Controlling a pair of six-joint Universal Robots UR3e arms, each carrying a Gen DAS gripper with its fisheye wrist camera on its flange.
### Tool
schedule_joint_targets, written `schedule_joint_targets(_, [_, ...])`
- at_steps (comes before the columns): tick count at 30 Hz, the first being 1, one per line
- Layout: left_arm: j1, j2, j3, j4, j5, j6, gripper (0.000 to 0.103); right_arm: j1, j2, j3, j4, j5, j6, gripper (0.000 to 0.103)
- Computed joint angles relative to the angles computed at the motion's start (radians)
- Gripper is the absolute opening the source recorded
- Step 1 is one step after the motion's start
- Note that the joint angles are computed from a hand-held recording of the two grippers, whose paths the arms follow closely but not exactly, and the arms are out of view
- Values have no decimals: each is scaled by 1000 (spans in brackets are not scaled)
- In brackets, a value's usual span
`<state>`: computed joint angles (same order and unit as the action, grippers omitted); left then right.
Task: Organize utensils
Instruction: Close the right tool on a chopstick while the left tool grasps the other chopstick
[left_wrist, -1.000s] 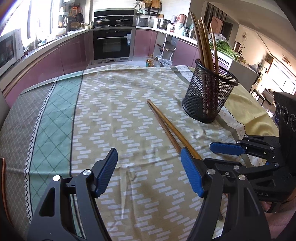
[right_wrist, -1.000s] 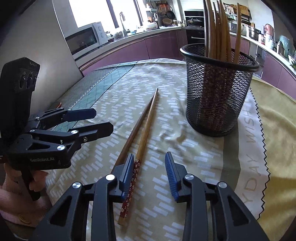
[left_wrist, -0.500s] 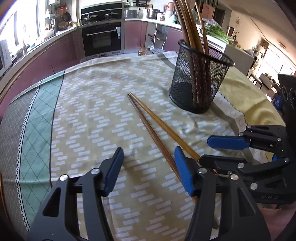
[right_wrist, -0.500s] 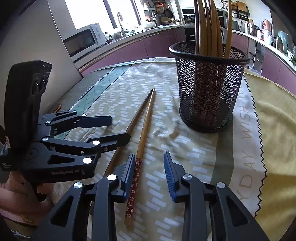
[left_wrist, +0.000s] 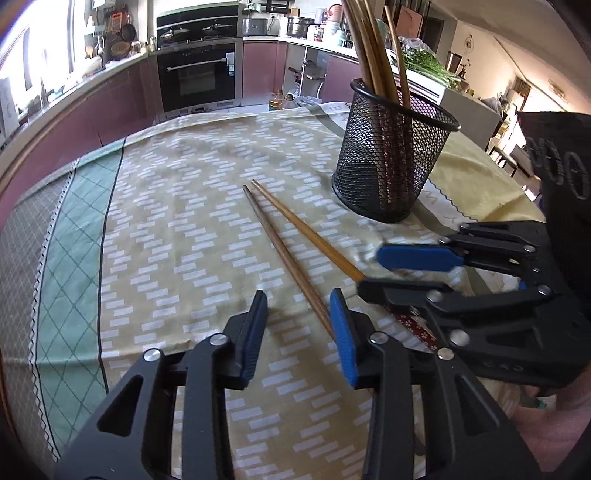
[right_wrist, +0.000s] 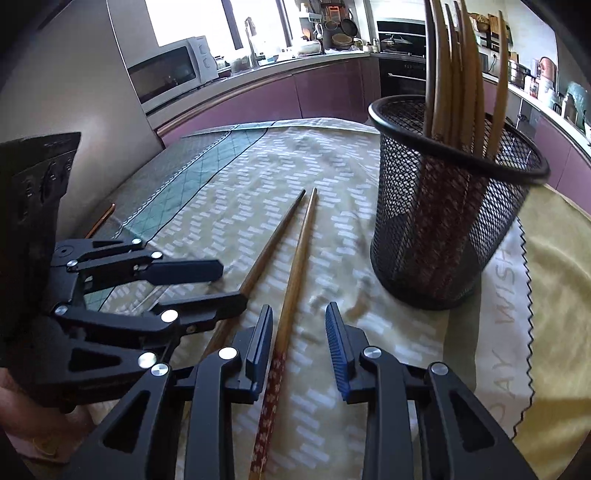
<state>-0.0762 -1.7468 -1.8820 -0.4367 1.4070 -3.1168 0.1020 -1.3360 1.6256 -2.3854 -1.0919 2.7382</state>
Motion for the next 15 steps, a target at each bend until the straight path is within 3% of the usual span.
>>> schedule_joint_targets(5, [7,6,-7,-1,-6,3,31,32,65,-71,-19,-31,22,26])
schedule_joint_targets(8, [11,7,-6,-6,-12,4,33,45,85,-92,-35,-53,37,19])
schedule_joint_targets(10, [16,4,4,-17,-9,2,35,41,90,-99,-32,-50,45,9])
schedule_joint_targets(15, [26,-32,59,-44,-2,-3,34,5,63,-61,-20,-5,50,6])
